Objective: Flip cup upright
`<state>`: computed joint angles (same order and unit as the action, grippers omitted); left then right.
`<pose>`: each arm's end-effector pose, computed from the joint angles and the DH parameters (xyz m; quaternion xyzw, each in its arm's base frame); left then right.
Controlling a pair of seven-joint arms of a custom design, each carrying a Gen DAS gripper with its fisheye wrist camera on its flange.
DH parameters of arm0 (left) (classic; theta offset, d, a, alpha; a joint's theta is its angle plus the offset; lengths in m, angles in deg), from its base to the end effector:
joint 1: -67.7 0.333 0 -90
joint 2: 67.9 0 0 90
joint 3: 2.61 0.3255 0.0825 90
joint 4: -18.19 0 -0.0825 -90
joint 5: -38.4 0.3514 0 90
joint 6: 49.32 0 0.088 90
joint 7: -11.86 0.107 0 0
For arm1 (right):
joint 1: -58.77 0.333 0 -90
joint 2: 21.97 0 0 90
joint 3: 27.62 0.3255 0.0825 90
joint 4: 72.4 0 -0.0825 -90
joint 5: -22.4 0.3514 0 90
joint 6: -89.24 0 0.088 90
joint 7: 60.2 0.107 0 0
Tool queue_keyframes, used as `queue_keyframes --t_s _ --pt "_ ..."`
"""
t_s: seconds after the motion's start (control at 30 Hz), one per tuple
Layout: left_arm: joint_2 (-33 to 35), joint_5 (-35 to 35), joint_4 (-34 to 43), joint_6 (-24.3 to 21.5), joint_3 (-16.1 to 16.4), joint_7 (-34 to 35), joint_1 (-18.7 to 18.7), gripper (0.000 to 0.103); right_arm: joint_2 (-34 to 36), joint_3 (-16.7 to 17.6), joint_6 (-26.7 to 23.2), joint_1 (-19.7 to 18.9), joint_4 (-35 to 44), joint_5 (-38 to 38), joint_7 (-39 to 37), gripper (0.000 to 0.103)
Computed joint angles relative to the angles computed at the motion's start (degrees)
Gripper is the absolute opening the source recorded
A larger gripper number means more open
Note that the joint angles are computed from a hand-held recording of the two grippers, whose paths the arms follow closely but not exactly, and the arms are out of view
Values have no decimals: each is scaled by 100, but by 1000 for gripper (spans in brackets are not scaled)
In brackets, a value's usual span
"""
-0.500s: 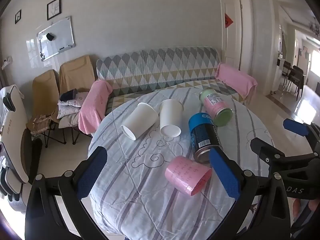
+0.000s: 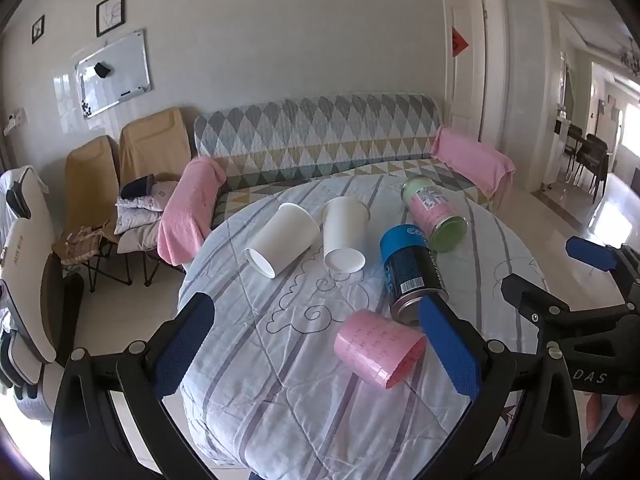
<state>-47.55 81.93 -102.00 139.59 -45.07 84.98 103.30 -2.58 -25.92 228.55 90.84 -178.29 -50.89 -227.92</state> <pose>0.5822 -0.1004 0.4337 -0.4601 0.7616 -0.3699 0.2674 0.5287 0.3480 0.3964 -0.5424 0.7102 -0.3638 0.2629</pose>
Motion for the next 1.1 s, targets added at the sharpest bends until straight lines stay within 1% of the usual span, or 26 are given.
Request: queue_keyframes --t_s 0.03,0.07,0.13,0.17,0.2,0.27,0.33,0.4,0.43,0.5,0.6,0.67,0.8,0.9,1.03,1.1 --pt "1 -2 -4 52 92 -5 -79 103 4 7 -17 9 11 17 -10 103" --pt "-11 12 -13 56 99 -38 -82 103 8 16 -31 17 24 42 -25 103" --pt "-8 66 -19 29 -7 -58 30 103 37 8 -6 13 27 47 -18 103" --pt "-43 57 -33 45 64 -84 -29 103 -1 12 -17 22 -3 60 -31 103" --pt "-25 68 -28 29 8 -91 25 103 -11 14 -15 20 -10 68 -39 103" --pt "-21 87 -47 58 75 -119 -28 103 -15 24 -28 22 -11 103 -58 103" --pt "-41 117 -60 68 109 -151 -48 103 49 0 68 -30 42 107 -130 103" --pt "21 141 -35 15 -57 -135 105 103 48 -9 95 -33 34 128 -146 103" --pt "12 128 -33 22 -8 -130 57 103 54 -16 78 -18 41 112 -131 103" --pt "19 113 -32 20 -17 -118 65 103 61 -23 91 -12 40 100 -123 103" --pt "47 84 -29 -19 -112 -62 138 103 78 -32 109 -5 44 81 -106 103" --pt "167 80 37 -11 -32 12 80 103 80 -34 99 1 49 89 -114 103" --pt "144 50 15 24 64 14 1 103 109 -33 108 1 69 121 -138 103" --pt "175 56 15 -7 -35 28 86 103 127 -38 112 5 90 158 -168 103" --pt "156 70 -18 43 61 18 13 103 141 -55 125 14 103 161 -181 103" --pt "177 71 8 1 0 16 55 103 137 -59 125 15 99 163 -179 103"
